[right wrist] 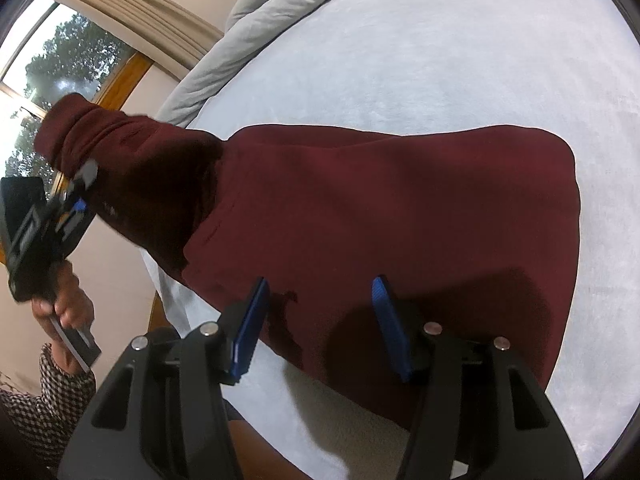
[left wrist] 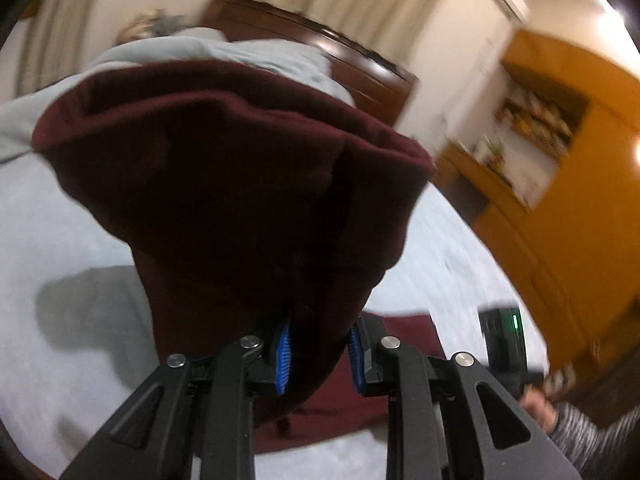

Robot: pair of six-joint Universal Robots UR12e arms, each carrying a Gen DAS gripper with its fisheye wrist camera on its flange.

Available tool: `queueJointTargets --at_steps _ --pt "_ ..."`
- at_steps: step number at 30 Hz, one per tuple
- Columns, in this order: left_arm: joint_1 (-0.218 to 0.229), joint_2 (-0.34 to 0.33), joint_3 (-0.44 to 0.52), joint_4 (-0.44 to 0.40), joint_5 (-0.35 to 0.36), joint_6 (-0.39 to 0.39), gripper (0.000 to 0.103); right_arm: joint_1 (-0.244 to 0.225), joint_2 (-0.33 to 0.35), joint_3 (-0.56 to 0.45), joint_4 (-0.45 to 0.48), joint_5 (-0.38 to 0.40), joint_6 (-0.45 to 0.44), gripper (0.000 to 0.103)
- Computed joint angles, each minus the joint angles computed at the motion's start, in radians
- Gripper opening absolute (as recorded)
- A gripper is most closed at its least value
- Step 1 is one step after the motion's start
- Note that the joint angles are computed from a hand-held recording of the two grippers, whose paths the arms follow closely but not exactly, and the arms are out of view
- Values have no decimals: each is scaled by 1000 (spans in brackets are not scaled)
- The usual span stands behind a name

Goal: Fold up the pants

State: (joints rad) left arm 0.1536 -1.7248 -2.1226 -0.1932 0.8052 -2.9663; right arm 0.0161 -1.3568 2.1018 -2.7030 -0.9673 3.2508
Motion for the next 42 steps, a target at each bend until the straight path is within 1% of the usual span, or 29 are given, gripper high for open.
queueJointTargets --at_steps 1,4,6,11,13,14,15,16,17,18,19,20,21,23,25,26,27,28,29,31,32,33,34,36,39,40,42 --pt "-11 5 1 -37 6 55 23 -1 1 0 -1 3 2 54" --pt "-40 21 2 -133 35 177 23 -8 1 3 -1 13 2 54" --pt "-56 23 5 -172 57 227 23 -11 0 3 1 15 5 54" --pt "-83 19 8 -254 96 295 23 -28 -5 12 -11 36 36 57" --pt "-95 16 13 -300 110 319 24 -34 -6 15 -15 44 46 58" --pt "-106 12 18 -328 133 343 25 -36 -5 16 -18 50 51 58" --pt "-121 10 18 -341 168 372 26 -38 -3 17 -19 55 56 59" --pt "-125 9 8 -323 175 380 28 -38 -3 18 -21 58 60 60" --pt "-120 6 3 -313 168 382 34 -39 -3 18 -19 61 60 60" --pt "-116 8 1 -319 152 365 40 -40 -3 19 -17 63 55 63" --pt "-111 11 8 -348 135 353 67 -40 -4 19 -15 65 54 66" --pt "-103 14 16 -382 107 327 92 -41 -3 19 -16 67 54 67" --pt "-86 22 11 -386 58 289 94 -37 -5 15 -5 48 53 67" --pt "-70 28 12 -380 7 260 94 -36 -3 14 -6 45 55 67" --pt "-46 43 6 -356 8 218 94 -40 -7 14 -4 39 71 67" --pt "-35 45 3 -332 26 189 95 -42 -11 13 -6 31 85 67" --pt "-29 43 4 -303 63 141 95 -42 -16 17 -14 19 100 70" --pt "-25 37 8 -289 101 104 95 -43 -20 18 -31 6 119 74" --pt "-28 30 16 -287 138 74 95 -46 -23 20 -46 -1 134 75" --pt "-28 15 33 -307 217 8 95 -56 -34 26 -60 -5 159 79" --pt "-28 8 40 -316 234 -14 95 -61 -34 27 -65 7 168 81" --pt "-27 2 41 -324 236 -28 95 -65 -32 25 -68 31 179 81" --pt "-31 -7 54 -345 262 -52 95 -67 -28 22 -67 49 188 81" --pt "-44 -20 67 -362 289 -74 95 -62 -23 11 -47 55 184 82" --pt "-63 -34 81 -386 330 -78 95 -26 -21 -23 24 -12 142 82" --pt "-63 -34 83 -393 340 -70 95 -12 -19 -38 51 -39 125 83" --pt "-77 -39 90 -395 377 -62 95 11 -16 -59 75 -94 113 84"
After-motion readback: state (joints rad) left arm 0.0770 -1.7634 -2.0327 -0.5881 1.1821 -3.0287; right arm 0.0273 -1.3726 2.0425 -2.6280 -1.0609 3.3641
